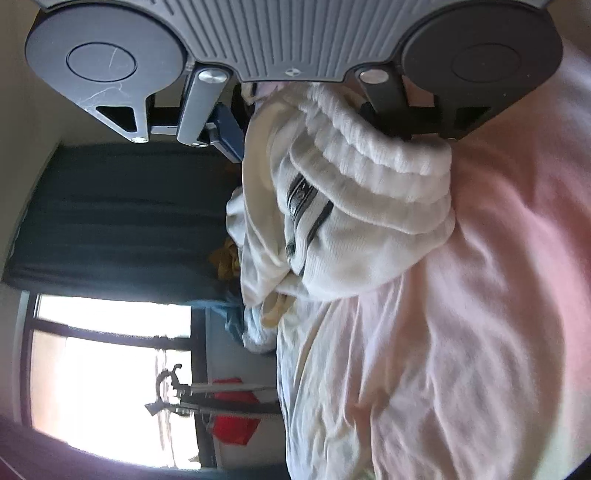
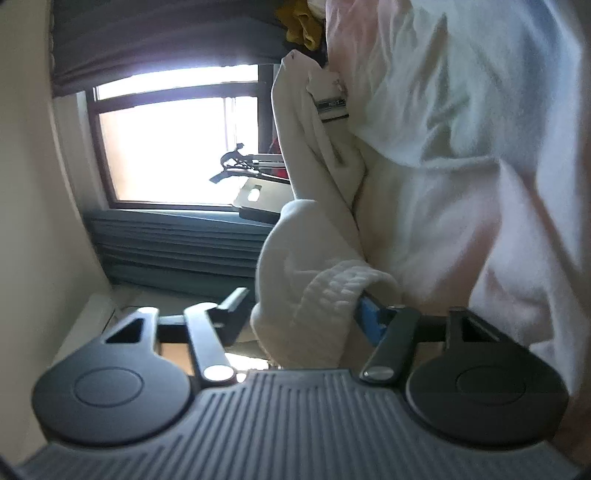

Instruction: Fold clothes

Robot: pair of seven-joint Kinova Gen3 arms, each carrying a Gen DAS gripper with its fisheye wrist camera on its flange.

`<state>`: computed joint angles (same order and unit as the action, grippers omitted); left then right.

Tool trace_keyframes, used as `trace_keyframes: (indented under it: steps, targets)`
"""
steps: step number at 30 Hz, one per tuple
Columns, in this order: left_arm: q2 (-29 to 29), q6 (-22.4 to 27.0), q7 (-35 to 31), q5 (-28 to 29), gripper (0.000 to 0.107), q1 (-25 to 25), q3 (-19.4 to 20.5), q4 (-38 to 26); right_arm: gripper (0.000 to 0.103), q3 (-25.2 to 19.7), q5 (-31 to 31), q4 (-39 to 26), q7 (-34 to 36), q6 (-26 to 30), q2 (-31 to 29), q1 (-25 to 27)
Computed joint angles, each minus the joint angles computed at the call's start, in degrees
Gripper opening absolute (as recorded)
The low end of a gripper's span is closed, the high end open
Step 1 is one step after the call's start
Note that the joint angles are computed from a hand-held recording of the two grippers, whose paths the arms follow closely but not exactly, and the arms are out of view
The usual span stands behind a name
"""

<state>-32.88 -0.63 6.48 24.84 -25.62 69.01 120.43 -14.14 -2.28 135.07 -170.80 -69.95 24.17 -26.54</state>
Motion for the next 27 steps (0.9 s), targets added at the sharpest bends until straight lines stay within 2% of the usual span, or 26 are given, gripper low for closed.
trace_keyframes:
  steps: [1,2,4,5,7,9,13,15,18,20,22,25,27]
  targets:
    - [-1.2,0.97,0.27,0.25,0.055,-0.1,-0.6,-0.07,0.025,-0.02,-1.29,0.12,0.62,0.5,-0.34,-0.57]
    - [-2.23,2.0,0.46,0.41,0.05,-0.23,-1.17,-0.2,0.018,-0.31,-3.52,0.15,1.85,1.4,-0.94,-1.32]
    - [-3.19,3.8,0.69,0.66,0.035,0.22,-2.36,-0.28,0.014,0.18,-8.18,0.19,4.86,3.19,-2.79,-3.9]
    - [-3.04,4.84,0.53,0.54,0.024,0.36,-2.98,-0.59,0.012,0.36,-9.82,0.18,6.57,4.54,-4.04,-4.78]
    - [-3.75,8.41,-1.84,1.16,0.021,0.5,-5.08,-1.93,0.01,0.61,-12.45,0.35,9.35,7.56,-6.92,-5.91]
    - [-4.92,13.07,-2.87,-0.72,0.017,1.0,-7.74,-3.77,0.009,-0.19,-16.31,0.15,12.77,9.68,-10.09,-7.39]
    - [-8.2,22.39,-4.82,-7.98,0.014,3.43,-14.75,-8.03,0.008,-8.67,-25.09,0.09,21.95,11.56,-16.44,-7.65]
    - [-7.86,26.46,-9.3,-8.44,0.012,5.06,-18.59,-10.43,0.008,-8.46,-27.95,-0.74,26.61,13.52,-19.04,-11.68]
    - [-4.33,32.2,-16.29,-12.67,0.012,7.39,-22.91,-16.13,0.008,-6.46,-31.49,-2.64,33.6,16.53,-22.08,-18.97]
    - [-2.41,36.86,-20.2,-16.27,0.012,8.06,-24.64,-20.73,0.007,-7.39,-32.54,-4.73,37.76,18.2,-22.26,-21.04]
    - [-1.49,40.8,-22.98,-17.86,0.012,8.8,-26.73,-24.08,0.007,-8.86,-31.52,-6.43,38.62,18.89,-21.39,-21.67]
    - [-0.14,46.81,-25.93,-21.32,0.011,7.1,-27.86,-28.93,0.007,-8.65,-26.23,-9.6,38.0,20.27,-18.5,-23.1]
    - [1.36,49.38,-26.96,-23.5,0.011,3.88,-26.77,-31.71,0.007,-12.49,-21.57,-12.35,37.77,21.27,-15.23,-20.15]
